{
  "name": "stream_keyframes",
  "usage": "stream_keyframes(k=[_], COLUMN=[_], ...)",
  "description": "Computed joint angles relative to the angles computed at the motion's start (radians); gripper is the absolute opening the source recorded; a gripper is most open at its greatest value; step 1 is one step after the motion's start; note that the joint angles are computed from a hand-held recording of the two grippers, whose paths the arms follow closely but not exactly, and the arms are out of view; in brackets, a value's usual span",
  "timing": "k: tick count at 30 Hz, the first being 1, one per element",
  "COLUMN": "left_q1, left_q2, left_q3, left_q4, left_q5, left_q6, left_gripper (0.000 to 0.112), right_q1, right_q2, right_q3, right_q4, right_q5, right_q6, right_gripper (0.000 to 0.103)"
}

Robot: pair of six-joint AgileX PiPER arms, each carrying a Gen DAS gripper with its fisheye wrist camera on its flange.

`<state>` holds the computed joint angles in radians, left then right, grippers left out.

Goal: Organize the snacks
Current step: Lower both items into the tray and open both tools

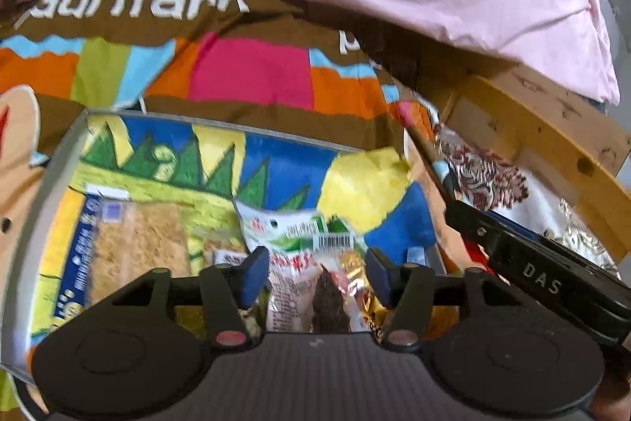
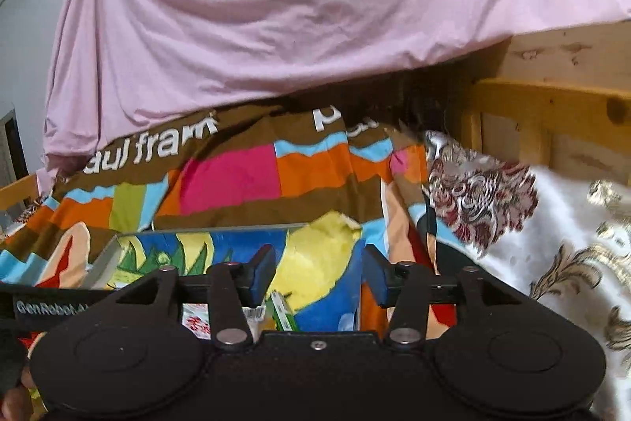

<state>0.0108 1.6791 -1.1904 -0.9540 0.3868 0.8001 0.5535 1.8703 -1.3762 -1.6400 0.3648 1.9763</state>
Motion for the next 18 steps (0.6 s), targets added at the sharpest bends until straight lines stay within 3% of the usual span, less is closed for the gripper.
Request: stream_keyframes(k=[2, 11, 18], left_q1=[-0.007, 0.003, 0.0], left_q2=[-0.03, -0.156, -0.244], left_q3=[0.013, 0.062, 0.081], left_q4=[0.047, 0.141, 0.395], left_q5=[-0.036, -0.118, -0.131], left_q6=[-0.057, -0.179, -0.427], left_gripper=[0.079, 0.101, 0.102], right_q1=[0.008, 0.05, 0.098], right_q2=[-0.023, -0.143, -0.239], right_q3=[0.013, 0.078, 0.138], right_q4=[-0.003, -0.017, -0.053], right_q5=[0.008, 0.056, 0.108], right_q6=[0.005, 0.016, 0.048], right_gripper=[0.056, 0.072, 0.086])
